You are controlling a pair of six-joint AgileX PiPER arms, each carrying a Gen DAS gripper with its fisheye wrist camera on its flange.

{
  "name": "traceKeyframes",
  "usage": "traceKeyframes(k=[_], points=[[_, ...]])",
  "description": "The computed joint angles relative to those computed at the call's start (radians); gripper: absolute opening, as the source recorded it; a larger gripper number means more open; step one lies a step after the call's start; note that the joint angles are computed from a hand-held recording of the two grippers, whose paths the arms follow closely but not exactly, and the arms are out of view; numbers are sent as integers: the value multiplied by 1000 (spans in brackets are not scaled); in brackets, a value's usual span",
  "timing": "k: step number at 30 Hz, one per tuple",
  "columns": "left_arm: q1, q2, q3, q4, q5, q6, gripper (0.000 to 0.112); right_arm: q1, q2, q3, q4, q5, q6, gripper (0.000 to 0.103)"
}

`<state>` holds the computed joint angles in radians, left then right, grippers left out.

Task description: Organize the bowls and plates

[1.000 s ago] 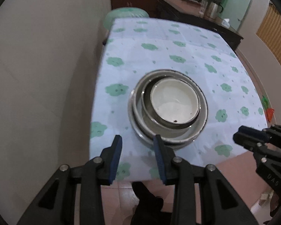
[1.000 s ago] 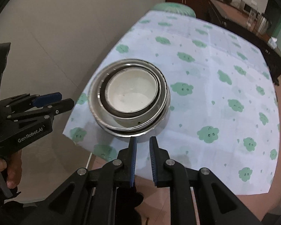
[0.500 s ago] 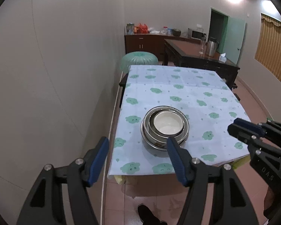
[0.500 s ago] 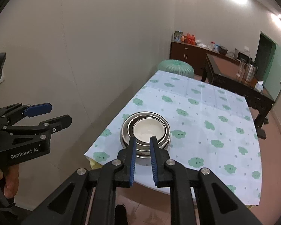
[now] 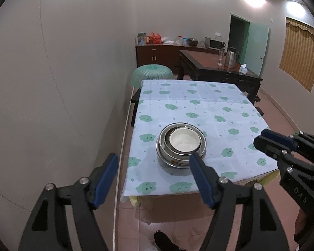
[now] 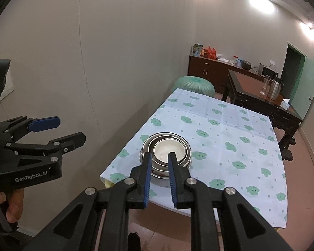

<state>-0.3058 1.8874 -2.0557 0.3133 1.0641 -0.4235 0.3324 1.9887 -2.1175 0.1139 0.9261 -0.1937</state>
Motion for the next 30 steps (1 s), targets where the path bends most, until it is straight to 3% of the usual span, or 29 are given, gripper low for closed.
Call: traceKeyframes(k=[5, 30], points=[[4, 14, -24, -19, 21, 17, 76, 8, -22, 25, -19, -19, 17, 18], [-9, 25, -65, -40, 33, 49, 76, -4, -75, 108, -19, -71, 19, 18]])
